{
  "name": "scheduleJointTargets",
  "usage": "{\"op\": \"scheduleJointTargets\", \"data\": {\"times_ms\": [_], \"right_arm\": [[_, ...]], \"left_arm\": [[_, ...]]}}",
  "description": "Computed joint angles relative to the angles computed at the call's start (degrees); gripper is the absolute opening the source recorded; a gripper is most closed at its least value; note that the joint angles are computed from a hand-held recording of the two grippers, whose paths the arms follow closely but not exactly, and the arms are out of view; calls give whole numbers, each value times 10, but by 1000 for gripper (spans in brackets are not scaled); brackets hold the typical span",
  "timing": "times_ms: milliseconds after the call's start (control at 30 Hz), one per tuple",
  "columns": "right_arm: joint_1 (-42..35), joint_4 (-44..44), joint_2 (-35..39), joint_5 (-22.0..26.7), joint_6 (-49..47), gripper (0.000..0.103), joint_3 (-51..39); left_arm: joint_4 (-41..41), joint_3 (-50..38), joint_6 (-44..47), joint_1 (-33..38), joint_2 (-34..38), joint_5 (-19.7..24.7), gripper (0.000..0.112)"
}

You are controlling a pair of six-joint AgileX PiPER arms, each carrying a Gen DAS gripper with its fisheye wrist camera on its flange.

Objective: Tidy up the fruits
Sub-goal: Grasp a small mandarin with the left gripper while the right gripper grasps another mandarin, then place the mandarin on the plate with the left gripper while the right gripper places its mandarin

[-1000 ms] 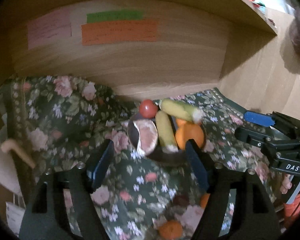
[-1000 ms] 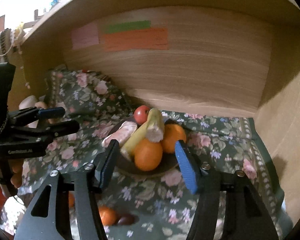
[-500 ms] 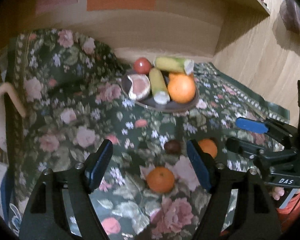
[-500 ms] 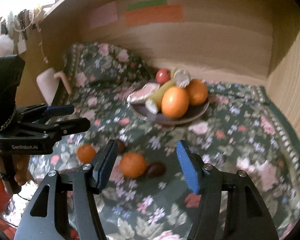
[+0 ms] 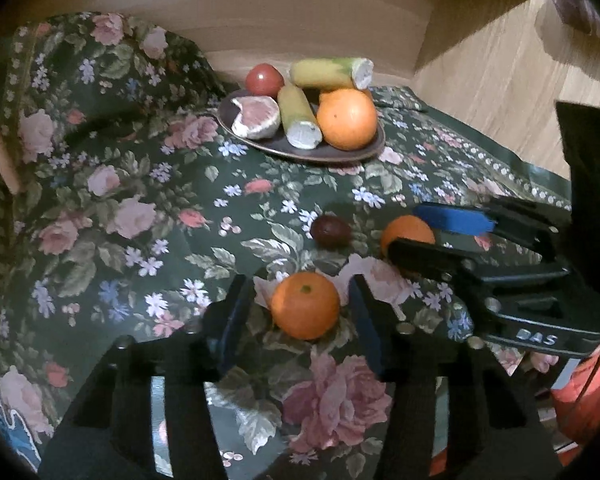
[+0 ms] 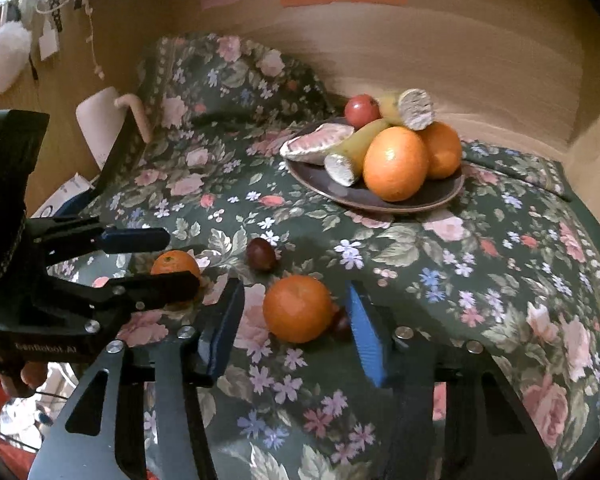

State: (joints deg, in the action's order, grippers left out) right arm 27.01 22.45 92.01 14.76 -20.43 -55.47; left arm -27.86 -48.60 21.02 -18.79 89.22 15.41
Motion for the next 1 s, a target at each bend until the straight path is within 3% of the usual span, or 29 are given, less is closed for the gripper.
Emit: {"op": "scheduleJointTargets", "data": {"times_ms": [200,300,667,1000], "right_arm": [[10,-81,26,8,64,36,-19],[9,-72,25,6,53,35,-17],[-22,6,9,2,-24,35,-30],[-74,-42,36,29,19,35,-102]], "left_arm": [[-28,4,42,-2,6,-7,35],[-66,-1,85,8,8,5,35],[-34,-75,57,30,29,23,34],[-7,-202,35,40,102,50,34]]}}
